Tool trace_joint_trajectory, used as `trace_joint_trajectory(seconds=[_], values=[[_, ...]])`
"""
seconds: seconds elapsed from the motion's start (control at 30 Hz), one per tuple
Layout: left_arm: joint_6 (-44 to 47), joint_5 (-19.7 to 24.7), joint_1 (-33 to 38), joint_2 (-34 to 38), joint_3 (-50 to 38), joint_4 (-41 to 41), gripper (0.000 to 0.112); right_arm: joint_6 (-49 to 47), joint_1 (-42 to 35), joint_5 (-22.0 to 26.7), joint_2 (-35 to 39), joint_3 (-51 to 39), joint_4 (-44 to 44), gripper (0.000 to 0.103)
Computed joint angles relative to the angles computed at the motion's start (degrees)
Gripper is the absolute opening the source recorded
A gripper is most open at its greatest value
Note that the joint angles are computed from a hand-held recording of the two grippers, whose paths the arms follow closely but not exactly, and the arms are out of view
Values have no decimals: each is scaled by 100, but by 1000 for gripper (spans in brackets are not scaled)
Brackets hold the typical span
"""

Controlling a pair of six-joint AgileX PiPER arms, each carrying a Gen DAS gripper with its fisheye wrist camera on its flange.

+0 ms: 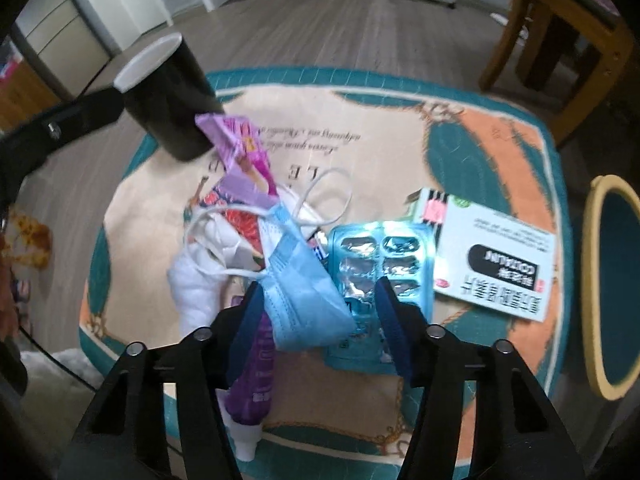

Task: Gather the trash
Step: 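Grasp the blue mask and blister pack with the right tool while the left tool grasps the pink wrapper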

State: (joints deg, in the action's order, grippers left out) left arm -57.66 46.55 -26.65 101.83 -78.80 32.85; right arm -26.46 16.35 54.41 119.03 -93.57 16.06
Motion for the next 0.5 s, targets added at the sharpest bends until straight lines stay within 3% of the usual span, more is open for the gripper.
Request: trace_joint_trajectory(seconds=[0.03,0.1,0.2,0.5], values=[[51,11,-17,64,-67,-14,90,-8,21,36,46,-30,-30,50],[119,36,-48,156,-162,-23,90,-144,2,234,175,-159,72,30],[202,67,-65,302,-301,-80,90,-309,-1,400,226,-257,144,13],[367,144,-125,650,-608,-213,90,53,-532,888,-6,-1086,468,8]])
